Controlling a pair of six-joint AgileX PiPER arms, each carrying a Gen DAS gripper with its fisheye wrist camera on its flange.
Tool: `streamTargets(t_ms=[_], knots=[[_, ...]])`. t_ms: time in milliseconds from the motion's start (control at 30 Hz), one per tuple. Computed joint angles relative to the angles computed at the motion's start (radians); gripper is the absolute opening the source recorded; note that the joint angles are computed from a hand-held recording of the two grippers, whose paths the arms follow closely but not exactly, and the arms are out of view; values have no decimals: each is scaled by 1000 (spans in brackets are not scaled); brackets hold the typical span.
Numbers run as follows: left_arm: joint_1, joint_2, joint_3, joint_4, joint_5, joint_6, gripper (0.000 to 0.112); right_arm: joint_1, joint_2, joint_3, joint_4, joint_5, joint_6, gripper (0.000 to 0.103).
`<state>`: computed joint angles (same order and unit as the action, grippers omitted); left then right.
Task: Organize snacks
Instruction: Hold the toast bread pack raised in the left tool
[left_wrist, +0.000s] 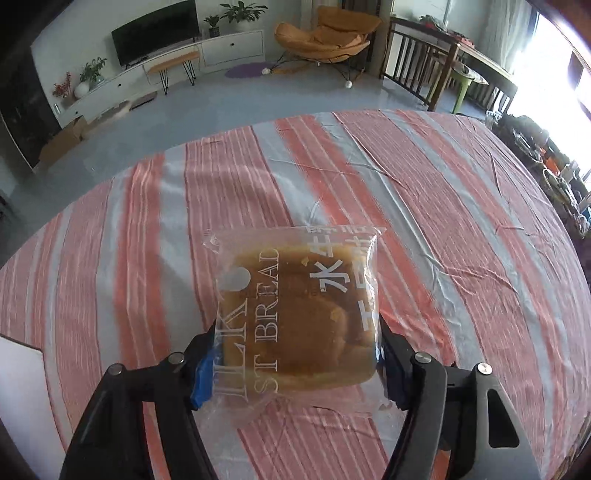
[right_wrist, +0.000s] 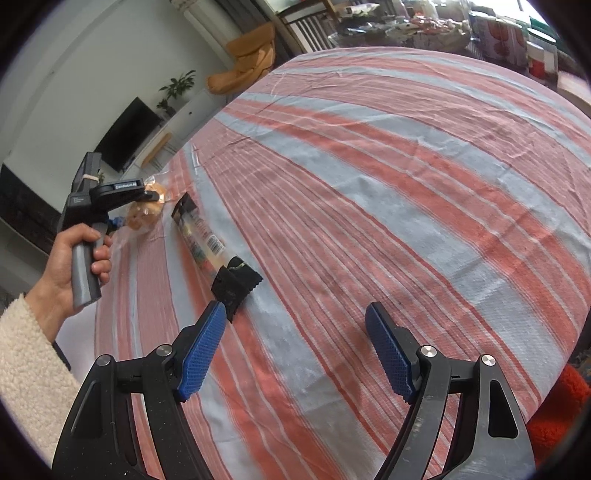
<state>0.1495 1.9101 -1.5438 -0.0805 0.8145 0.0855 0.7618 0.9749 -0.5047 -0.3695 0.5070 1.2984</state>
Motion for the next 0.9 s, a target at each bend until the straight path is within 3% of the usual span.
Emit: streamTargets(t_ms=[133, 233, 333, 400, 500, 633, 667, 733, 767, 900], knots=[[54, -198, 232, -24, -99, 10, 69, 8, -13, 6, -13, 7, 25, 80], [145, -384, 424, -171, -101, 180, 70, 22, -26, 8, -40, 29, 63, 80], [220, -604, 635, -224, -101, 334, 70, 33, -38, 12, -52, 44, 82, 80], [318, -757, 775, -283, -64, 475, 70, 39, -45, 13, -45, 49, 77, 80], [565, -916, 932, -397, 65, 704, 70, 62, -47, 8, -67, 68, 104, 80], [945, -1037, 1068, -556, 206, 1073, 70, 116, -34, -6, -123, 106, 169, 80], [991, -1054, 1082, -582, 226, 1129, 70, 122, -27, -11, -131, 112, 176, 80], [1015, -1070, 1107, -612, 225, 1183, 72, 140, -20, -19, -151, 131, 195, 80], [1022, -1074, 1121, -619, 213, 1203, 79, 142, -18, -21, -153, 135, 197, 80], [897, -1019, 1150, -611, 57, 1125, 91, 140, -25, -17, -161, 145, 213, 80]])
